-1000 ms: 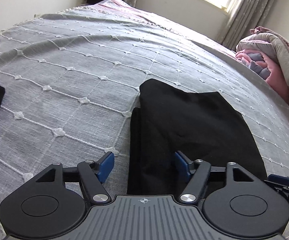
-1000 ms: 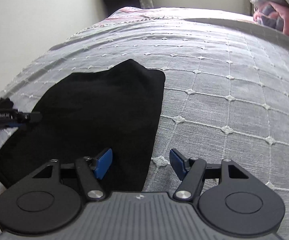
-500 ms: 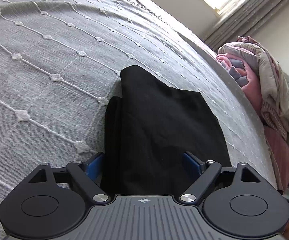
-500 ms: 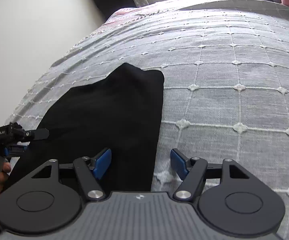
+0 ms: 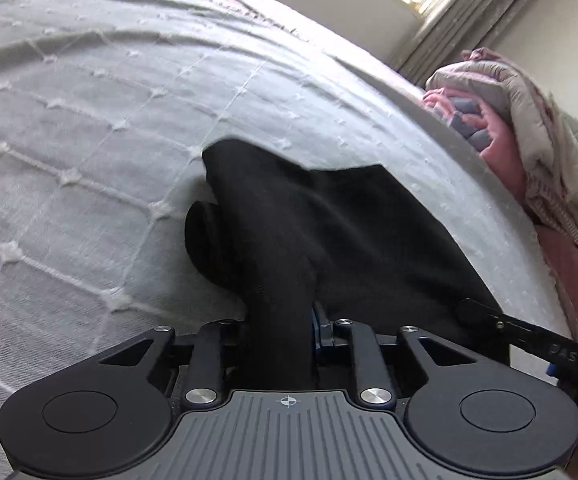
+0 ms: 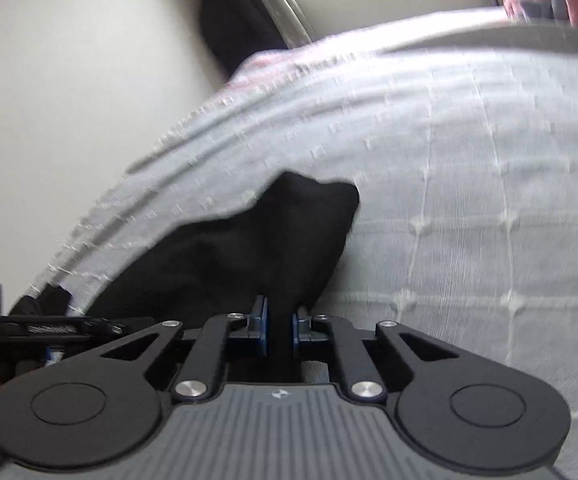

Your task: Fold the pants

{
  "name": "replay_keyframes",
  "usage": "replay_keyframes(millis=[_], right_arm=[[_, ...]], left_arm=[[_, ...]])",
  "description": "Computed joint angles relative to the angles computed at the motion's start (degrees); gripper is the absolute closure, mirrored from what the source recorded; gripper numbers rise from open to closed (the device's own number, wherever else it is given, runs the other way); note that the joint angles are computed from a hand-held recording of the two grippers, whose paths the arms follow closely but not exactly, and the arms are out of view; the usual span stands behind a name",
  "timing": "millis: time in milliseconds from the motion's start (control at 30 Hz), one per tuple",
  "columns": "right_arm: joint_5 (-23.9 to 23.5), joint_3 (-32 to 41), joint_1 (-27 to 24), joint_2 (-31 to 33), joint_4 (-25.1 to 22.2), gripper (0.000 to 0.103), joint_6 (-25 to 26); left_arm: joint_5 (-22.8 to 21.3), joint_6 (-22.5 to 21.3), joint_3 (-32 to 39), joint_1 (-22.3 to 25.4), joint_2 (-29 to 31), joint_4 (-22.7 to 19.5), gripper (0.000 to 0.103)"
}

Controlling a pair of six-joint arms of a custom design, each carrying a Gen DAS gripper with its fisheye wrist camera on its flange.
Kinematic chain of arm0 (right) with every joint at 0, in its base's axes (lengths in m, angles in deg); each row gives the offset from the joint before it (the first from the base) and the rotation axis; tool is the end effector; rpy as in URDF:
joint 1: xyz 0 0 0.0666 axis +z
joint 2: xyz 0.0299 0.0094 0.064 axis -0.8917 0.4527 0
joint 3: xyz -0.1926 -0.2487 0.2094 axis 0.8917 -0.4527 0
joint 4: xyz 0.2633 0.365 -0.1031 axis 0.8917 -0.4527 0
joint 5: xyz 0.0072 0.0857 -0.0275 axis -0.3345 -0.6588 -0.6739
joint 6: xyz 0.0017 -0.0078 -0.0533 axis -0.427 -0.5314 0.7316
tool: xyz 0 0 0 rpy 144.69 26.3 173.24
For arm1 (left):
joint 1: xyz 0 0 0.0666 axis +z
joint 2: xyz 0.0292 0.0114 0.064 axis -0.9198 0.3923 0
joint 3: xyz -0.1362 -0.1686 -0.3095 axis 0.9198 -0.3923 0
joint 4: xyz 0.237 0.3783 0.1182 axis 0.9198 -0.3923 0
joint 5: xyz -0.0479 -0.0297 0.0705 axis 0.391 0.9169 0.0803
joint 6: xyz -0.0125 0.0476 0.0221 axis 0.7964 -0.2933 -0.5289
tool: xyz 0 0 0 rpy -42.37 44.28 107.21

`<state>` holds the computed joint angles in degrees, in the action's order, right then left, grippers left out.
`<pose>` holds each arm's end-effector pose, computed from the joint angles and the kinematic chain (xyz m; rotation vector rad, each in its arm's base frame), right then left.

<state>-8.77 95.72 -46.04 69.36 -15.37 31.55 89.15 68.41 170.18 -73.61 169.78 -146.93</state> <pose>0.6129 0.1878 0.5331 0.1812 2.2378 0.4328 0.6697 -0.0978 0.5111 0.2156 2.4430 -0.7814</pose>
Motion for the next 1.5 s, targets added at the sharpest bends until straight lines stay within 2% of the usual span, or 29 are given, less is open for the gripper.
replay_keyframes(millis=[200, 400, 500, 533, 567, 633, 667, 700, 767, 800, 867, 900, 967, 1167, 1267, 1333, 1400, 1500], right_arm=[[3.5, -1.6, -2.3, -4.2, 1.2, 0.045, 4.3], [5.7, -5.7, -7.9, -9.0, 4.0, 0.045, 4.8], [5.0, -8.6, -11.4, -10.8, 5.8, 0.045, 1.8], [4.5, -9.4, -12.4, -10.9, 6.0, 0.045, 0.4], [4.3, -9.8, -13.2, -10.7, 5.4, 0.044, -0.9], [5.5, -8.9, -14.2, -8.5, 0.6, 0.039, -2.2], [7.0, -8.1, -14.3, -7.3, -2.0, 0.033, -2.3], [7.6, -7.8, -14.6, -6.7, -3.7, 0.024, -2.9], [6.9, -8.0, -15.2, -6.7, -4.0, 0.022, -6.6], [8.0, -7.1, -14.9, -6.4, -4.7, 0.02, -7.4], [13.2, -5.6, -13.6, -6.3, -6.0, 0.016, -5.1], [16.1, -4.9, -12.7, -6.2, -6.7, 0.016, -3.7], [18.3, -4.9, -11.8, -6.8, -6.4, 0.016, -2.0], [19.0, -8.6, -8.3, -10.9, -3.6, 0.016, 2.1], [16.1, -10.6, -6.8, -12.1, -2.8, 0.017, 4.5], [13.6, -10.0, -6.6, -10.8, -5.9, 0.018, 3.8], [13.8, -8.4, -6.5, -8.6, -10.8, 0.019, 2.8], [14.7, -9.1, -6.2, -9.0, -10.9, 0.018, 1.6]], left_arm=[[1.1, 0.9, 5.5, -4.3, 2.7, 1.6, 0.083], [1.0, 1.3, 16.8, -10.9, 10.1, 0.4, 0.083], [2.2, 1.7, 23.2, -13.3, 15.4, -2.0, 0.081], [2.0, 1.5, 23.4, -13.9, 16.1, -2.3, 0.08], [0.6, 1.0, 23.2, -14.5, 16.7, -2.7, 0.08], [-2.7, -0.5, 20.9, -15.2, 16.2, -2.1, 0.074], [-1.5, -0.1, 20.8, -14.8, 16.3, -1.8, 0.071], [-0.7, 0.5, 22.8, -14.4, 17.3, -3.3, 0.069], [0.1, 0.9, 24.6, -13.7, 18.1, -5.0, 0.065], [0.0, 0.2, 24.1, -13.5, 17.6, -4.8, 0.062], [-1.1, -0.5, 22.6, -13.3, 16.3, -3.6, 0.055], [-1.8, -0.4, 21.6, -13.1, 15.5, -3.0, 0.055], [-3.5, -0.4, 19.9, -13.2, 13.8, -1.9, 0.056], [-5.6, -4.9, 12.3, -13.4, 7.1, 0.7, 0.056], [-6.6, -7.0, 9.4, -13.8, 5.0, 0.1, 0.057], [-8.6, -8.6, 7.6, -14.6, 4.1, -0.9, 0.059], [-9.9, -8.5, 3.8, -14.9, 2.2, 1.2, 0.056], [-8.6, -4.6, 1.6, -14.3, 0.7, 2.1, 0.053]])
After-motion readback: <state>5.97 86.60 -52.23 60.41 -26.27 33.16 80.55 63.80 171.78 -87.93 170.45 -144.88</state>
